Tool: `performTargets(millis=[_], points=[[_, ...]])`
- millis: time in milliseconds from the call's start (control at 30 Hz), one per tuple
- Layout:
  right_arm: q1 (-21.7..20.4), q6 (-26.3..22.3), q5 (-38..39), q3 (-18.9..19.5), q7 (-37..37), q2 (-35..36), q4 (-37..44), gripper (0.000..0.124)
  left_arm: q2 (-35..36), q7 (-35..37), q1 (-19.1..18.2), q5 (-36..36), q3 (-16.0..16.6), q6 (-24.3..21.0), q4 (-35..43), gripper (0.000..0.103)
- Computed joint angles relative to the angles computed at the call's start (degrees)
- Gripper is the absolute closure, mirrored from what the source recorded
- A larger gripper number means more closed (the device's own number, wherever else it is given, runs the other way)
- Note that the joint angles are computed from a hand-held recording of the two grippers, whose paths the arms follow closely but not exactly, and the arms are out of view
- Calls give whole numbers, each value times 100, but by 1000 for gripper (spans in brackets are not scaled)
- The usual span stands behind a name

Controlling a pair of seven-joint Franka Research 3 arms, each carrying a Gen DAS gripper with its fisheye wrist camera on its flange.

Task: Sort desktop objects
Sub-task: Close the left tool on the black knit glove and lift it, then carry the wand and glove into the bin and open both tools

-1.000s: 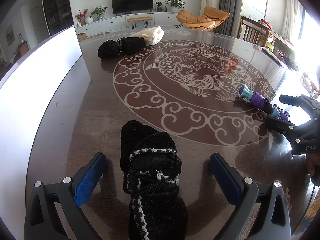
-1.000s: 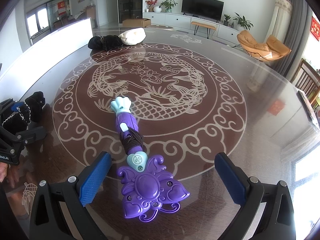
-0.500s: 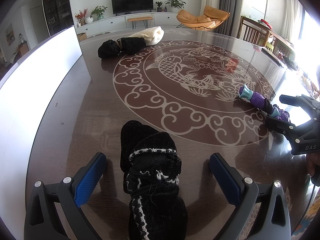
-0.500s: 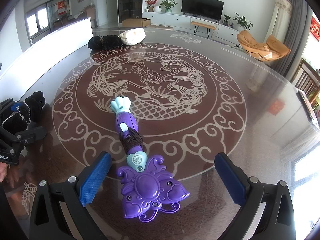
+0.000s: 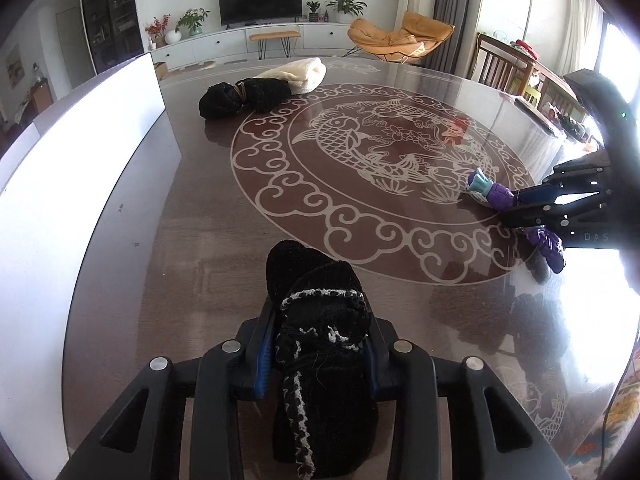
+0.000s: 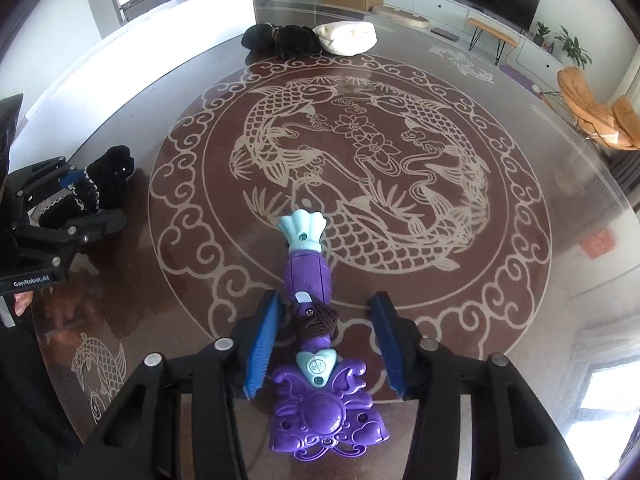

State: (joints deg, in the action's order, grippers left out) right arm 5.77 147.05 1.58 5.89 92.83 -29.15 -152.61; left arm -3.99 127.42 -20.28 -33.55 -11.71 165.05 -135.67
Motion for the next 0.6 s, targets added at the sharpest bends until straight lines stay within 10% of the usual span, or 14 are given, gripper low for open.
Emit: performTargets(millis=[300,600], points=[[172,-26,293,-1,208,-757,-24,102,-1380,1746,-714,-2486,952,233,-618,68],[650,914,605,304,211,120,1470,102,-1862,1175,-72,-1596,1767,63,-193,68]])
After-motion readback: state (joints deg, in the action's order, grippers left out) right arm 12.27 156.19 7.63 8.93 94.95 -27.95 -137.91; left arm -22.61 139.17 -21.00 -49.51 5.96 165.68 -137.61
